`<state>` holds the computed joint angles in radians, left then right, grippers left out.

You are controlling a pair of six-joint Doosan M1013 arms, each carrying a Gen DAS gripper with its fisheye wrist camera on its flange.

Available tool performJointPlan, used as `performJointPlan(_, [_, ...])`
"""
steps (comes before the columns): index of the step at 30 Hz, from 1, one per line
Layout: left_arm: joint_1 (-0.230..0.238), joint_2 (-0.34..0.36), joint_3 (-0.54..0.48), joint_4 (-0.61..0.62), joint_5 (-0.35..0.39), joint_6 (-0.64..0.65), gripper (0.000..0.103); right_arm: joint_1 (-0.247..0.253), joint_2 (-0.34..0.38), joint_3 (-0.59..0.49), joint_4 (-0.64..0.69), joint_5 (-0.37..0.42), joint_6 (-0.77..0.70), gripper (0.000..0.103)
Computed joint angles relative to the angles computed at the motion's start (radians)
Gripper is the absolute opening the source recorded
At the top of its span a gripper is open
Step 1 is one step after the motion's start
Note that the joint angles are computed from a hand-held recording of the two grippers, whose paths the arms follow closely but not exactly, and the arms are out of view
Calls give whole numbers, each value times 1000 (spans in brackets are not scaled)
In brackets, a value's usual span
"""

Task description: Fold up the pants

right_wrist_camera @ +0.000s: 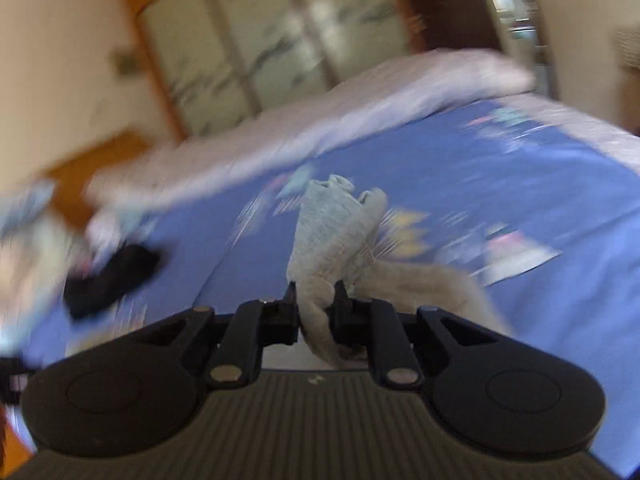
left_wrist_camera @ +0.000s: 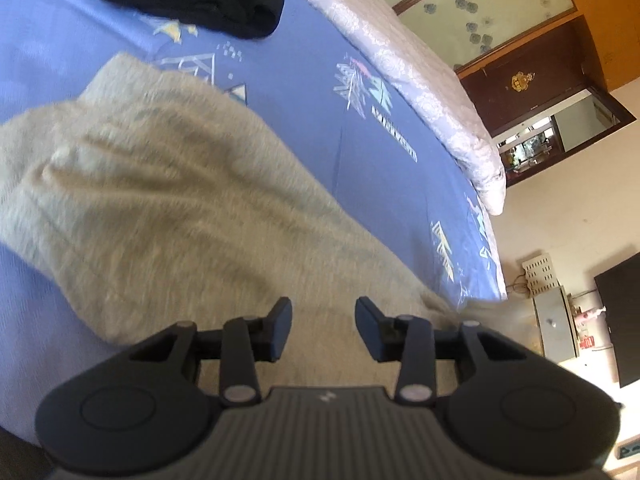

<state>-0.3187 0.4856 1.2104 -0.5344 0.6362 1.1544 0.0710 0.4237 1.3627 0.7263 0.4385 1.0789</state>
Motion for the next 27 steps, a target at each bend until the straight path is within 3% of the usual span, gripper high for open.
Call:
performJointPlan(2, [2, -5, 14, -20, 1, 16, 38, 48, 34, -21, -146, 64, 50, 27])
performJointPlan(4, [4, -13, 31, -31, -7, 22, 40, 80, 66, -44, -235, 116, 44, 64])
performJointPlan(6, [8, -20, 44, -42, -16, 30, 42, 94, 55, -28, -203, 75, -73, 74])
performJointPlan(9, [12, -14, 32, -68, -25, 50, 42, 68, 37, -33, 13, 154, -330, 72])
performJointPlan(12, [8, 15, -16, -159, -14, 148, 41, 36, 7, -5, 206, 159, -448, 70])
performJointPlan(14, [-1, 50, -75, -215, 21, 226, 41, 26, 0, 7, 235, 131, -395, 63])
performJointPlan(16, [-15, 92, -151, -245, 64, 280, 41, 27, 23, -20, 143, 142, -236, 43])
performJointPlan(17, [-23, 119, -196, -265, 91, 310, 41, 26, 46, -49, 66, 185, -126, 29])
performJointPlan(19, [-43, 178, -298, -261, 158, 328, 40, 26, 91, -86, 16, 264, -16, 26])
performJointPlan(20, [-52, 208, -349, -247, 195, 322, 40, 23, 83, -66, 69, 235, -40, 24])
performJointPlan(23, [-76, 295, -496, -198, 303, 280, 35, -1, 59, -56, 131, 280, -53, 27])
performJointPlan(25, [-90, 337, -565, -130, 346, 230, 35, -18, 24, -12, 160, 221, -114, 29])
performJointPlan(27, [-107, 380, -636, 41, 405, 128, 32, -43, -18, 46, 179, 145, -109, 34])
